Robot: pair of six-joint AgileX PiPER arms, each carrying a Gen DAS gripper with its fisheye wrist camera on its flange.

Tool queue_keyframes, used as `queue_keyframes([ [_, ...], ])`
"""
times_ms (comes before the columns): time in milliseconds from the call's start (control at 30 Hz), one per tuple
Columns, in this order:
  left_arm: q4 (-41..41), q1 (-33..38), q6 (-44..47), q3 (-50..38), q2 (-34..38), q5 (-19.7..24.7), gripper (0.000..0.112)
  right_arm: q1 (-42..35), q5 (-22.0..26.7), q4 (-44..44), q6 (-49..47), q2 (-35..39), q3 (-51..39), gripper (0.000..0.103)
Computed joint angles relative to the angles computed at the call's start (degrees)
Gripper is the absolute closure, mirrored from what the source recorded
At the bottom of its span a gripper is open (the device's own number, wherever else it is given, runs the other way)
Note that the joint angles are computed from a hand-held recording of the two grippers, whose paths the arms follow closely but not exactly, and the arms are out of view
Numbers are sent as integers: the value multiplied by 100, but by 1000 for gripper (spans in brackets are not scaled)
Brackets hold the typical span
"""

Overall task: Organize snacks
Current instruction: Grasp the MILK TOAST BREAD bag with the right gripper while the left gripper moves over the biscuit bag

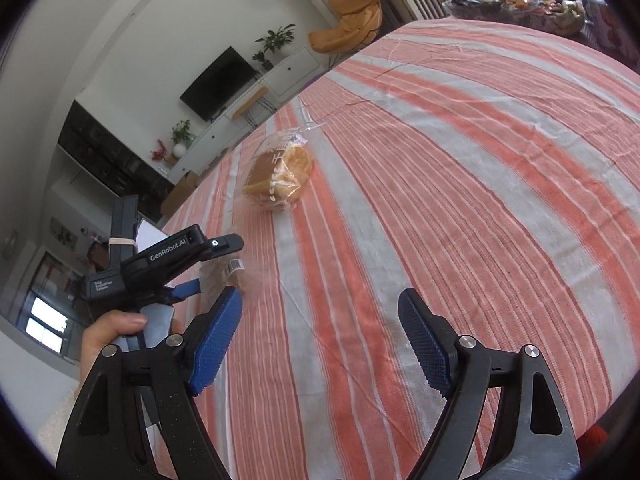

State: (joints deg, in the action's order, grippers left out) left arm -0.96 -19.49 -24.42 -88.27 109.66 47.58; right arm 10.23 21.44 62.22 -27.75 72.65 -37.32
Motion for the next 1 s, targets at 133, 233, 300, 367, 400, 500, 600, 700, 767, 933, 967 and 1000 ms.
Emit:
queue_keyframes([
  [133,1422,-587,-677,-547,479,502,9,-128,157,271,-238,163,-53,19],
  [233,1547,-576,-683,278,44,-219,12,-225,255,456,-424,290,-86,19],
  [300,1756,-524,-716,977,-424,-776,43,-255,301,481,-430,334,-97,19],
  [367,1519,-378,-269,1490,-826,-1019,56,-259,303,393,-303,389,-120,19],
  [400,1592,-378,-240,1713,-1003,-1031,56,-256,292,285,-168,407,-134,19],
  [500,1732,-325,-238,2637,-1683,-1366,56,-281,250,-70,313,437,-132,19],
  [600,1517,-191,26,3183,-2108,-1563,44,-440,331,86,297,501,-64,20],
  [700,2070,-260,-512,3291,-2092,-1534,12,-541,377,433,-11,478,18,21],
  [767,1894,-47,-500,3498,-2119,-1846,9,-480,333,239,169,477,-15,21],
  [933,2077,-23,-619,3580,-2170,-2040,9,-550,403,474,-77,478,30,20],
  [967,2098,-47,-657,3536,-2125,-2032,9,-635,475,757,-349,474,90,20],
  [1000,2090,-43,-648,3531,-2123,-2032,9,-737,567,1082,-664,486,154,20],
])
